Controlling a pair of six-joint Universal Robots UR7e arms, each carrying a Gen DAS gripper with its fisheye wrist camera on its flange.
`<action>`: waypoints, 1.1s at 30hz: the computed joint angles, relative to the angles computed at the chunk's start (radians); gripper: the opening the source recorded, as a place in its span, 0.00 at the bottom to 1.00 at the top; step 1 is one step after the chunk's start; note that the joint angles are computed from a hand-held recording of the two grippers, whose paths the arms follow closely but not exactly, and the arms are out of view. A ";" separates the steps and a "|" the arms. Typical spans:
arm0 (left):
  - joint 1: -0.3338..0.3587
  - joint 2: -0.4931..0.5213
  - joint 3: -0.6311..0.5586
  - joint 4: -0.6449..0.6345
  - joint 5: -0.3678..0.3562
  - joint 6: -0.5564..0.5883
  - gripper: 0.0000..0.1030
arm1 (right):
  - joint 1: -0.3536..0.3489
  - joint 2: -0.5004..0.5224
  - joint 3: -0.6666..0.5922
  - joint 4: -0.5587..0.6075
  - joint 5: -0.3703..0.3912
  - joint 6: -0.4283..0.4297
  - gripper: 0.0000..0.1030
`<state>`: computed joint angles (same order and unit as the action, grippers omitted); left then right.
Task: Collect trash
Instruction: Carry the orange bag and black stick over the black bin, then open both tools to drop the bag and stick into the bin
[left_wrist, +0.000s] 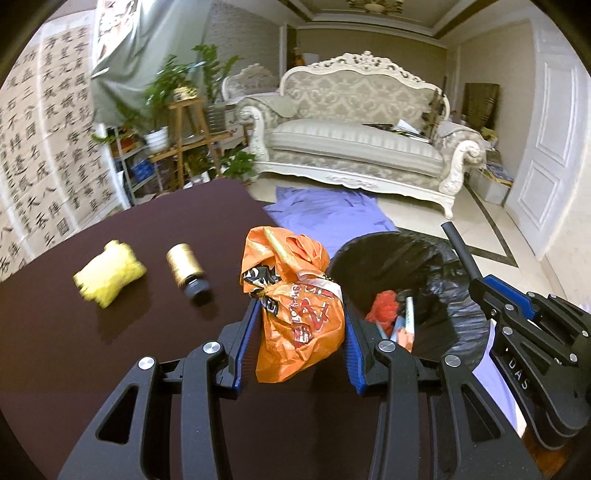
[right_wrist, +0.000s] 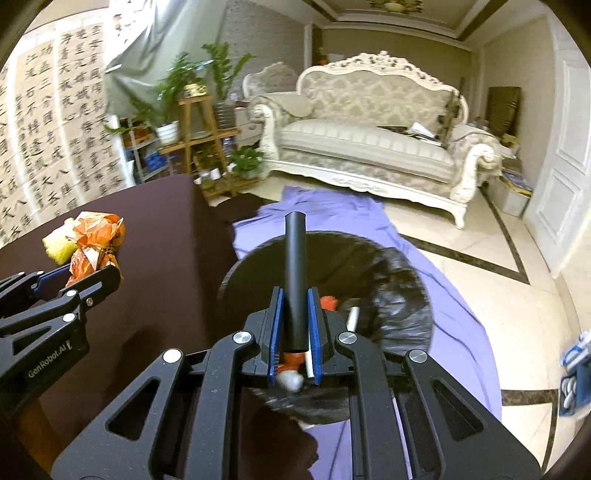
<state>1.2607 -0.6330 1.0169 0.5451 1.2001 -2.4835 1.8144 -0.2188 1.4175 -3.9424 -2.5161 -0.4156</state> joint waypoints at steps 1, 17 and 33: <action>-0.005 0.008 -0.003 -0.003 0.001 0.002 0.40 | -0.004 -0.004 0.007 -0.013 0.000 -0.007 0.13; -0.065 0.178 -0.158 0.029 -0.051 0.044 0.40 | -0.081 -0.031 0.002 -0.034 0.039 -0.011 0.13; -0.073 0.309 -0.355 0.162 -0.114 0.006 0.52 | -0.131 -0.059 0.012 0.059 0.045 0.100 0.16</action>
<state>1.1873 -0.3240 0.6618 0.7073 1.0863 -2.4772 1.6837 -0.2774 1.4300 -3.8837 -2.4708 -0.3159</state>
